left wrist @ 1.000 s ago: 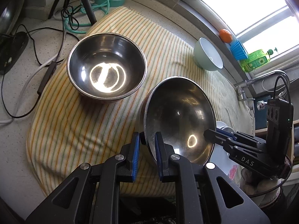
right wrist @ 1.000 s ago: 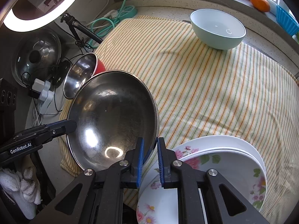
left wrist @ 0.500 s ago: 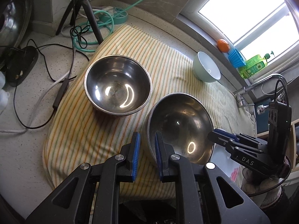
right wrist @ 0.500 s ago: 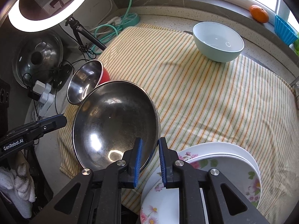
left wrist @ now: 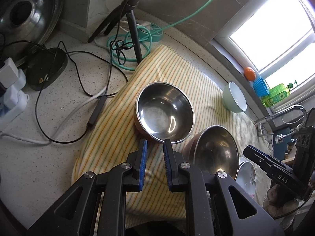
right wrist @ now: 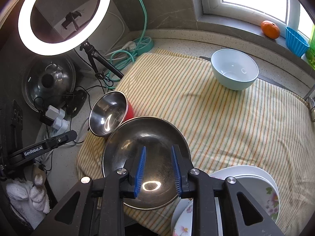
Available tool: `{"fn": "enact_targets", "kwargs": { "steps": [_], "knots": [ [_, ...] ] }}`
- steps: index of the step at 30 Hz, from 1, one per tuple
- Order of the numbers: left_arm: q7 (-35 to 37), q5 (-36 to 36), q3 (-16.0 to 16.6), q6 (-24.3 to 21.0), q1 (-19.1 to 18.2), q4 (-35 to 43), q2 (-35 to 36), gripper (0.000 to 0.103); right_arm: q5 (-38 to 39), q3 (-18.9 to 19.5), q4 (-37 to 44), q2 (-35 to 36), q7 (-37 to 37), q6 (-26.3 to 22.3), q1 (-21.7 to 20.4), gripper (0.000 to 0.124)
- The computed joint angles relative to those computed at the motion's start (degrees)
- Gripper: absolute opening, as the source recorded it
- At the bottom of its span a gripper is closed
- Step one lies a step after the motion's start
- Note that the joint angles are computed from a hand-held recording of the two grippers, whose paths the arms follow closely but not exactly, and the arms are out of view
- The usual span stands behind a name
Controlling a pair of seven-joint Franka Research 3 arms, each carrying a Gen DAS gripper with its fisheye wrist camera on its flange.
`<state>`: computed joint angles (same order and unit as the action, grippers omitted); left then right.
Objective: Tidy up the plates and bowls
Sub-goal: 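Lower the large steel bowl toward the red-sided steel bowl with the right gripper, then lower the large steel bowl into the red-sided bowl with the right gripper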
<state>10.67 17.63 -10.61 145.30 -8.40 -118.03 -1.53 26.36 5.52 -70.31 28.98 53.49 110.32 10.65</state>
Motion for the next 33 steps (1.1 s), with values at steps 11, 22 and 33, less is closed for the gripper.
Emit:
{"fn": "enact_targets", "kwargs": {
  "steps": [11, 22, 33],
  "knots": [
    [3.3, -1.1, 1.1, 1.6, 1.7, -3.0, -1.6, 0.022, 1.0, 1.2, 2.6, 2.3, 3.9, 0.4, 2.6, 0.033],
    [7.4, -6.1, 1.7, 7.0, 2.7, -4.0, 0.1, 0.022, -2.2, 1.4, 12.8, 10.0, 12.1, -3.1, 5.7, 0.033],
    [9.3, -7.7, 2.0, 7.9, 3.3, -3.5, 1.6, 0.022, -5.5, 1.7, 27.4, 19.8, 16.9, -8.7, 8.1, 0.033]
  ]
}}
